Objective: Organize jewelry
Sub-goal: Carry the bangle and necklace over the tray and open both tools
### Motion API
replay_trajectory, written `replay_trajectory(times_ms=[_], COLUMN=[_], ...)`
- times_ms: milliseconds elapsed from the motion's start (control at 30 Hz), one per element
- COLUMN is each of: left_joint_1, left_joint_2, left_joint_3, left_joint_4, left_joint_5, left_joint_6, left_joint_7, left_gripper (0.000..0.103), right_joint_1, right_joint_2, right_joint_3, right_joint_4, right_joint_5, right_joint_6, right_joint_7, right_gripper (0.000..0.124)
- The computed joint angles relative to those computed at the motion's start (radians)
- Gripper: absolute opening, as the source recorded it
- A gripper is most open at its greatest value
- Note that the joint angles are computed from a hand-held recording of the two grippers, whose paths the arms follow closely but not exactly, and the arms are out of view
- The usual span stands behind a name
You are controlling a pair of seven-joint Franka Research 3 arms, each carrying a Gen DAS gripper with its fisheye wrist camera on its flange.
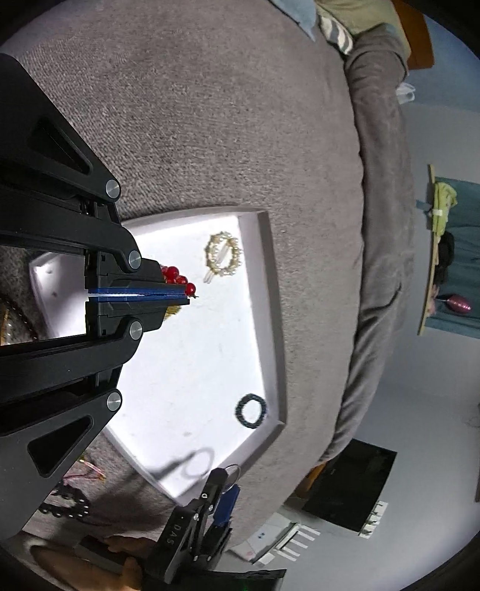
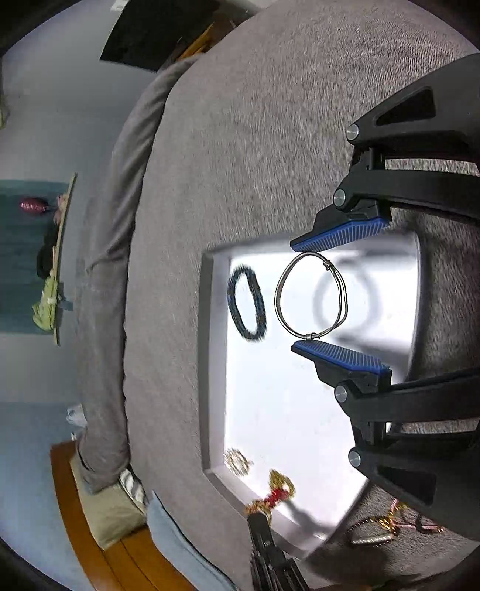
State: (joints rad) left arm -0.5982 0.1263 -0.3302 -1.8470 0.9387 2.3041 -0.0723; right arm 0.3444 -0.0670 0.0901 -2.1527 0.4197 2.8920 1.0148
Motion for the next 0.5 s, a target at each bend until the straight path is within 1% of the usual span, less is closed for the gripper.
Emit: replay_trajectory(times_ms=[67, 200, 333, 433, 500], left_joint_1=[-0.004, -0.019, -0.02, -0.01, -0.006], left_joint_2=[0.013, 0.04, 0.037, 0.022, 0.023], left_joint_3=[-0.005, -0.009, -0.005, -0.003, -0.004], left_joint_4=[0.02, 0.059, 0.057, 0.034, 0.033], left_joint_5=[-0.023, -0.08, -0.132, -0.166, -0.185], left_joint_6=[-0.026, -0.08, -0.081, -0.05, -0.049], left_joint_7=[0.041, 0.12, 0.163, 0.168, 0.184], left_gripper=[0.001, 0.001, 0.001, 0.001, 0.001], right_joint_1=[-0.001, -0.001, -0.005, -0.007, -0.008], right_joint_2=[-0.003, -0.003, 0.011, 0.017, 0.022], right_joint_3=[0.007, 0.009, 0.01, 0.009, 0.009], right_joint_4=[-0.004, -0.003, 0.014, 0.026, 0.035], right_joint_5=[-0.039, -0.074, -0.11, -0.12, -0.135], right_joint_6=[-0.015, -0.045, -0.081, -0.103, -0.121], right_joint_7=[0.013, 0.032, 0.066, 0.08, 0.095], right_gripper=[0.049, 0.049, 0.049, 0.049, 0.049])
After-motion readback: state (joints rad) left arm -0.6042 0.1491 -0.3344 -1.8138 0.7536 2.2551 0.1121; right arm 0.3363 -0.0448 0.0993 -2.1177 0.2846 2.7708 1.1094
